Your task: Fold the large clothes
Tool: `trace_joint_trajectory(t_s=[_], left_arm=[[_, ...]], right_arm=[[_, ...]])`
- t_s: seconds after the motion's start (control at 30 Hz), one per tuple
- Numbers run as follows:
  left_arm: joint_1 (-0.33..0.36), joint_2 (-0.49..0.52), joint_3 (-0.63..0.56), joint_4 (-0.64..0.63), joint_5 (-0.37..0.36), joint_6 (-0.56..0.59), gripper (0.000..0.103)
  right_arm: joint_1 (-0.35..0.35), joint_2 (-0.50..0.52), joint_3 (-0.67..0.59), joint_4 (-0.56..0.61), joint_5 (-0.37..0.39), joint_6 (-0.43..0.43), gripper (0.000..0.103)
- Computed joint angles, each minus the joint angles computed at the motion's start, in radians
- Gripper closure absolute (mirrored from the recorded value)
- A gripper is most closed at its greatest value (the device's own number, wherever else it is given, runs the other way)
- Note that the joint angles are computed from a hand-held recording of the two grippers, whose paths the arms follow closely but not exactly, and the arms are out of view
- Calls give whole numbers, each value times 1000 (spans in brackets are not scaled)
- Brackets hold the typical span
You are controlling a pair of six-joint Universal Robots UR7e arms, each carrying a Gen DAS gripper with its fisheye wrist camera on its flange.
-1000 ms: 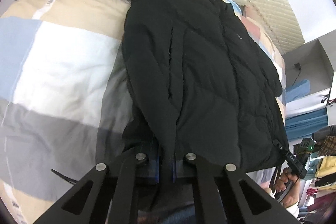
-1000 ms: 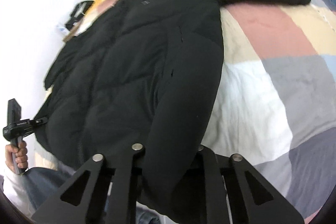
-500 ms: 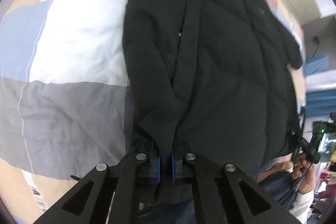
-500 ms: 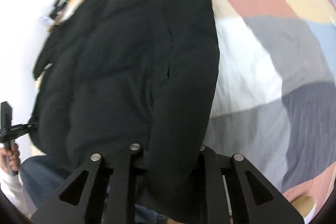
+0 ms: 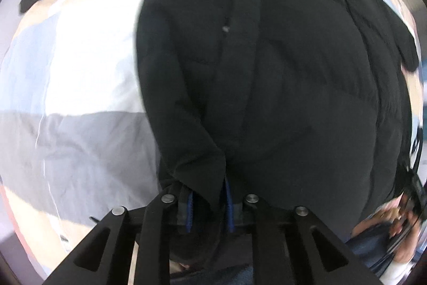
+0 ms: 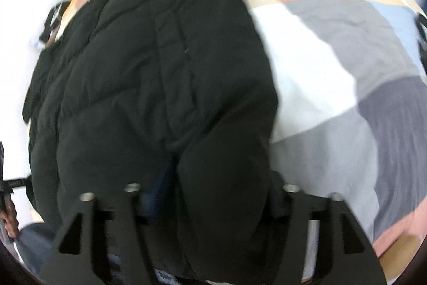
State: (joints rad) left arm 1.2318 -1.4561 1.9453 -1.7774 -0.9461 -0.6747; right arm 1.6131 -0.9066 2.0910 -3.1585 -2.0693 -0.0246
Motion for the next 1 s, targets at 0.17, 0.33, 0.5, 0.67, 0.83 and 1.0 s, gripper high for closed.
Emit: trace_joint_trajectory(t_s=[0.17, 0.33, 0.5, 0.67, 0.83, 1.0], left_arm=[[-77, -78, 10, 63, 108, -72, 36], [-207, -154, 26, 106, 197, -123, 36], [-418, -166, 76, -22, 360, -138, 36], [-560, -143, 125, -330, 434, 56, 36], [-613, -58, 155, -624, 454, 251, 36], [-603, 43, 194, -914, 439, 430, 35]], right_arm=[[50, -31, 12, -92, -49, -28, 23], [166, -80, 33, -247, -148, -141, 23], [236, -169, 61, -310, -110, -206, 21], [306, -210, 67, -389, -113, -270, 19], [327, -239, 112, -488, -61, -289, 16], [330, -172, 102, -603, -19, -393, 8]])
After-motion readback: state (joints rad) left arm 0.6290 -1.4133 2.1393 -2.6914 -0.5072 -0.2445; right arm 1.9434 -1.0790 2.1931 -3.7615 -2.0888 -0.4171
